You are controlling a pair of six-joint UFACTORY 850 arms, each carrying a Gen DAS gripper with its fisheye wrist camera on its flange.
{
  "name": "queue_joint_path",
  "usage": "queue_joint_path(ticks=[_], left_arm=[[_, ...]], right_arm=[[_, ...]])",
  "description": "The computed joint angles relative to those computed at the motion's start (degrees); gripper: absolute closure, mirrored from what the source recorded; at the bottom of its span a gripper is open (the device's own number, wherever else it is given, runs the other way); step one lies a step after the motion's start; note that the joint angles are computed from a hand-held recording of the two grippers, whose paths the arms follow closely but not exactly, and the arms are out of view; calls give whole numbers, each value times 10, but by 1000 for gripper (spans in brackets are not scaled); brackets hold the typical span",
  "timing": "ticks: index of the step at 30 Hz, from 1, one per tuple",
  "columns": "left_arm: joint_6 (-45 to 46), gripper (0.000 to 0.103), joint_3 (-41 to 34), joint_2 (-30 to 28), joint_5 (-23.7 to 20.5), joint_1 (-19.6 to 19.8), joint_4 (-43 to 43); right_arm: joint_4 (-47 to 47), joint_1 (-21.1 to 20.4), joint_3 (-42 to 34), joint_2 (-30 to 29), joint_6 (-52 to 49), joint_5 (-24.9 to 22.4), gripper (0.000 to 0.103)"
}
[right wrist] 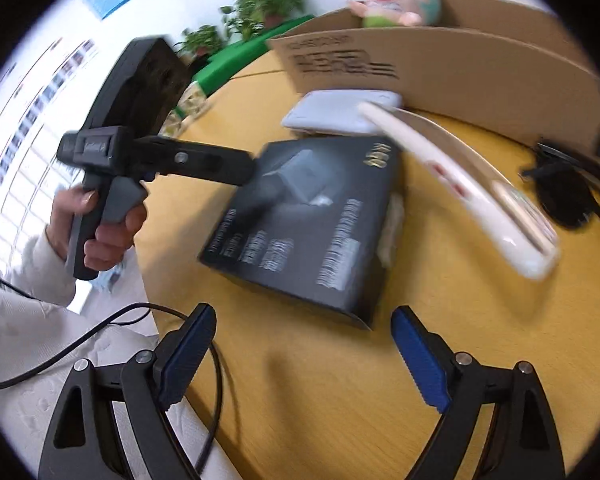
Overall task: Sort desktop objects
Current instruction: 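Grasp the black UGREEN charger box with the left gripper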
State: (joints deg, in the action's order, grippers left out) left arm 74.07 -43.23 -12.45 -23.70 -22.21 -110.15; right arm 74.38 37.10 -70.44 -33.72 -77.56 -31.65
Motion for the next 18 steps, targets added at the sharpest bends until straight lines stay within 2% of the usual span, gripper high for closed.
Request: queue_joint_path(ticks=[4, 5, 6, 7, 9, 11, 15, 18], left_arm=[[24, 13, -3, -7, -7, -5, -30], [33, 21, -2, -10, -16, -6, -41], [49, 22, -3, -12, -18, -11, -59], [55, 26, -6, -14, -7, -18, -68], [81, 26, -8, -8, 38, -33, -94], [56, 27, -15, -4, 77, -45, -60], [83, 28, 8, 31, 78, -44, -103], [140, 28, 19, 74, 118, -55, -163]], right_arm=[[57, 22, 2, 4, -60, 65, 12], [83, 25, 1, 4, -84, 80, 12], [92, 27, -1, 1, -93, 89, 12], [88, 28, -3, 0, -88, 97, 14], [45, 37, -16, -11, -54, 122, 15], [31, 51, -18, -10, -55, 156, 16], [98, 46, 1, 8, -125, 147, 16], [171, 50, 11, 28, -206, 150, 16]])
